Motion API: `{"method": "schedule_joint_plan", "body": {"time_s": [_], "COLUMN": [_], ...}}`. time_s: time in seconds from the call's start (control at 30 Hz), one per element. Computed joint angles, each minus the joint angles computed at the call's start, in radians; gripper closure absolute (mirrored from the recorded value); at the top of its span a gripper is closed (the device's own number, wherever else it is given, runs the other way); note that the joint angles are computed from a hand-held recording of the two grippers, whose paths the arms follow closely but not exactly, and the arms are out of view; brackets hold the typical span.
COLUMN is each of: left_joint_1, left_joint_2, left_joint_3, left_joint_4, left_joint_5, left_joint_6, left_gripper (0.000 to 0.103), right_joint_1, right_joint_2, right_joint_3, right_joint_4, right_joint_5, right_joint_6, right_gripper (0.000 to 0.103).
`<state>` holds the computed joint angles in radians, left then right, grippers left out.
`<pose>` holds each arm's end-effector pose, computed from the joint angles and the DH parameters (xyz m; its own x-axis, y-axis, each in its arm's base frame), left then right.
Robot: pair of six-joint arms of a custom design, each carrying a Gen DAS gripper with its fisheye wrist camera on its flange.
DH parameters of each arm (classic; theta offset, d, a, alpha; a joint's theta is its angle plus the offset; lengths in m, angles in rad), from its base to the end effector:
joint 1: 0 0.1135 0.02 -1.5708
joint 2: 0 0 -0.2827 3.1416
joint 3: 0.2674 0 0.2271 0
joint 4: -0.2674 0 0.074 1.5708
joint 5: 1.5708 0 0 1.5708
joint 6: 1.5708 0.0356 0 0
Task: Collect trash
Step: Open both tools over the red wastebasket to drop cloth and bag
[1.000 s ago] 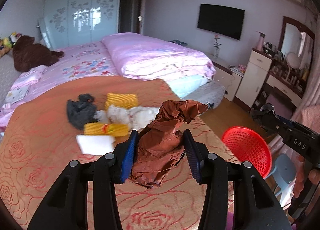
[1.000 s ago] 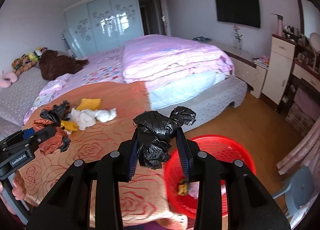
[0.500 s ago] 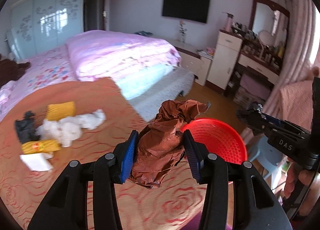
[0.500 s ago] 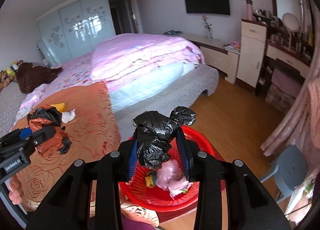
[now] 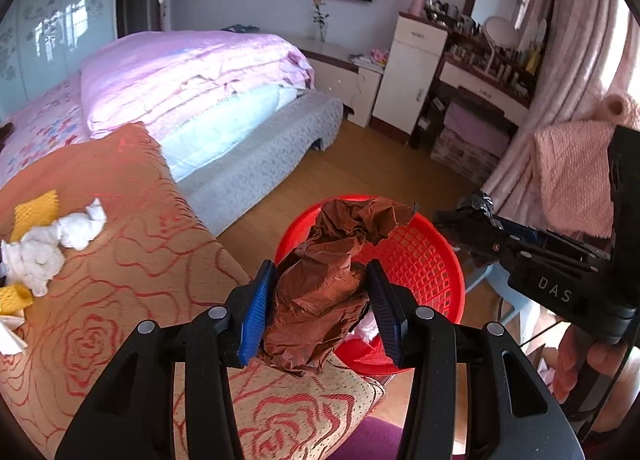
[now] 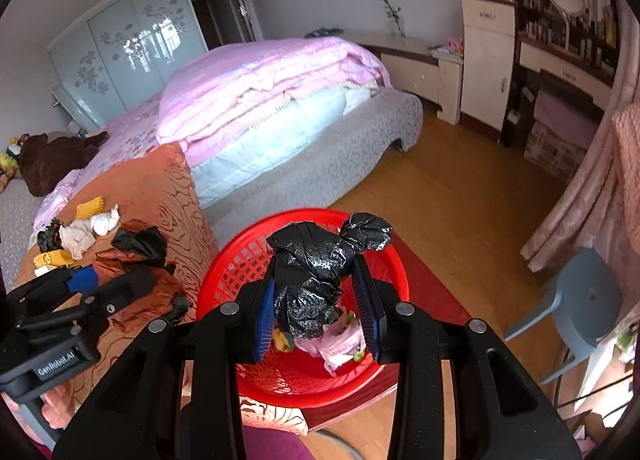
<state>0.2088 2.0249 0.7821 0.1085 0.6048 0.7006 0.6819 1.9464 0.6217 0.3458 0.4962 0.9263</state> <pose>0.3124 0.0455 0.0859 -0.6360 0.4073 -0.6554 0.6210 0.7744 -0.1214 0.2390 0.1721 0.0913 -0.6653 0.3654 -0.6511 0.3060 0.9289 0.2086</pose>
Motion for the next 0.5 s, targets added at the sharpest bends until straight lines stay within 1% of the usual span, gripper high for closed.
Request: {"method": "schedule_joint_plan", "body": {"time_s": [0.23,0.4,0.43,0.47,0.5], "left_joint_1": [-0.039,-0.039,-0.039,-0.035,-0.031], "left_joint_2": [0.019,0.011,0.009,0.009,0.007], "left_joint_3": [-0.025,-0.008,-0.005,0.000,0.003], "left_joint_4": [0.044,0.002,-0.006,-0.016,-0.024], "left_joint_5": [-0.032,-0.013,-0.010,-0.005,-0.001], "left_joint_6": [-0.002,0.012,0.011,0.016,0.018], "left_gripper": [0.057,0.054,0.054,0.053,0.052], "right_joint_1": [-0.024,-0.036,-0.038,-0.041,-0.040], "right_joint_2": [0.043,0.054,0.055,0.054,0.055], "right_joint_3": [0.008,0.002,0.000,-0.007,-0.008], "right_joint_4": [0.007,0.021,0.025,0.033,0.035], "right_joint_5": [-0.057,-0.081,-0.085,-0.089,-0.087], "right_joint_6": [0.009,0.009,0.011,0.010,0.017], "right_gripper": [0.067,0.066,0.064,0.059,0.057]}}
